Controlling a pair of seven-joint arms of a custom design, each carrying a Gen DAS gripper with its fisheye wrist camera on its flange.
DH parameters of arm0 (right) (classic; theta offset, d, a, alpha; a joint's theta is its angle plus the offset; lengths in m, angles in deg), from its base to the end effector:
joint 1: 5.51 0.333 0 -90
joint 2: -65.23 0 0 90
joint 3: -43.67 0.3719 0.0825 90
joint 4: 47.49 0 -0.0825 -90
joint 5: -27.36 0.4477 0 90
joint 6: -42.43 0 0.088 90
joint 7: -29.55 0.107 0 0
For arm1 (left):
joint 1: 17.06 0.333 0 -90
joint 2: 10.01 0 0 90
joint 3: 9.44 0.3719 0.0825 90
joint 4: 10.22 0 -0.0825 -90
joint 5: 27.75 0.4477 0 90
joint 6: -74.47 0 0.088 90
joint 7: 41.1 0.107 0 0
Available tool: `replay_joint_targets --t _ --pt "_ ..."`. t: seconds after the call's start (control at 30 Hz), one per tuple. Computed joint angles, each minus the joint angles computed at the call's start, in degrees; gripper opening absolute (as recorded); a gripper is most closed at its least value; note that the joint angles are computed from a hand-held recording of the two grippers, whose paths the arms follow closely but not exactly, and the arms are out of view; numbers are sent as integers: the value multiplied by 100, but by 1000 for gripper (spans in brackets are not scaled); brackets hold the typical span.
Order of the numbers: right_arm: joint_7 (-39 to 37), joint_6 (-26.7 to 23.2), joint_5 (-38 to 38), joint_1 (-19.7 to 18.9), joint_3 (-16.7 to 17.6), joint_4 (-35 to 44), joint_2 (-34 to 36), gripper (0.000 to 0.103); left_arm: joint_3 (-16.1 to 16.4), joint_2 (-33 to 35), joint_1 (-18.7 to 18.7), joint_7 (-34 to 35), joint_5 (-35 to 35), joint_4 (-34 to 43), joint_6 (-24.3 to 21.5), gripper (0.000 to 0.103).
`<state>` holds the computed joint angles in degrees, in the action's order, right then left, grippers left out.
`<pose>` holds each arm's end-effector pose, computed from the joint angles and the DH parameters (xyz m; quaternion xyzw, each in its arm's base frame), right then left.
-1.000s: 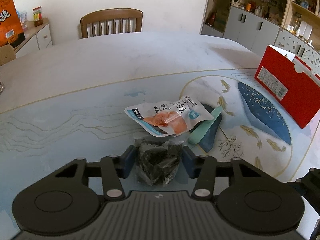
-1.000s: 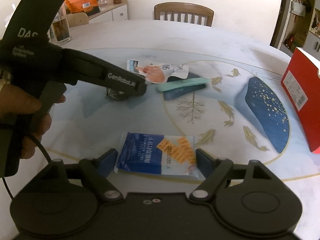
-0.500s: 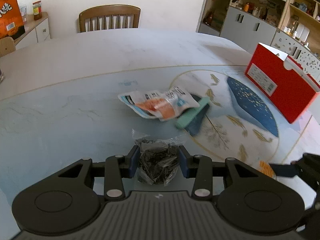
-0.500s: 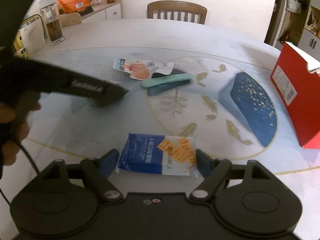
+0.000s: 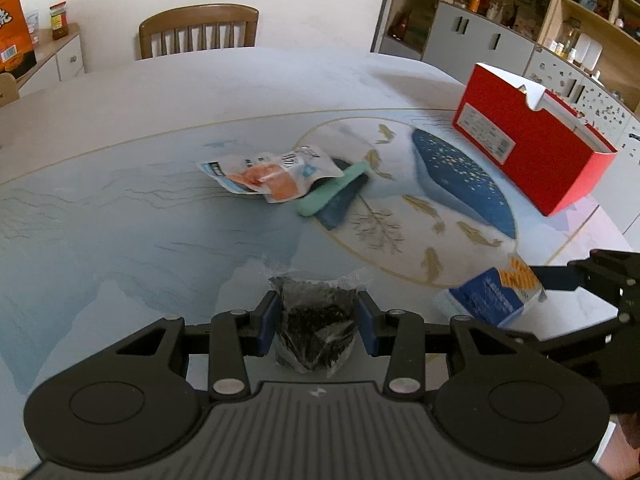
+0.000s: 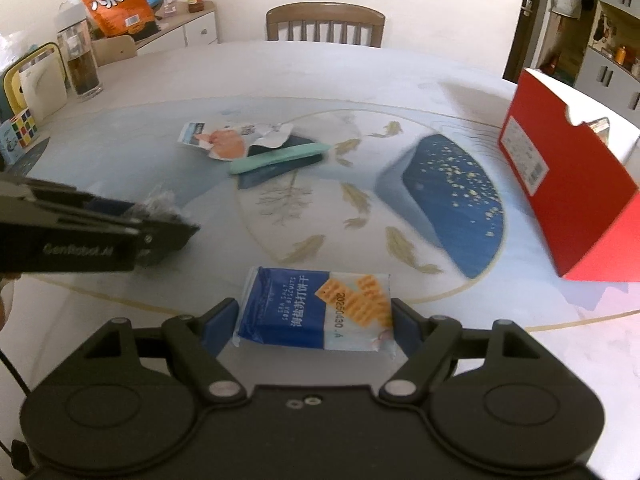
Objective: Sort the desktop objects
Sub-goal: 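Lift and carry the dark packet and biscuit packet over the shoebox with both grippers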
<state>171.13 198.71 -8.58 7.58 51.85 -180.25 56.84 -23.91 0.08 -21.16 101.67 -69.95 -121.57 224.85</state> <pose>0.5233 0.2296 0.4768 -0.6621 0.6725 -0.2427 0.2245 0.6677 -0.1986 0.4683 -0.4065 0.8417 -0.3468 0.0771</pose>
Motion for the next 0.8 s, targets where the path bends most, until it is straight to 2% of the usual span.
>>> replay_joint_targets --t 0.43,0.8 --pt "-349 395 325 -293 -69 -391 -493 77 -13 -302 -249 -133 -97 -159 63 40" --pt "-1622 753 1419 -421 -260 -756 -924 76 -35 -455 -553 -766 136 -261 295 40"
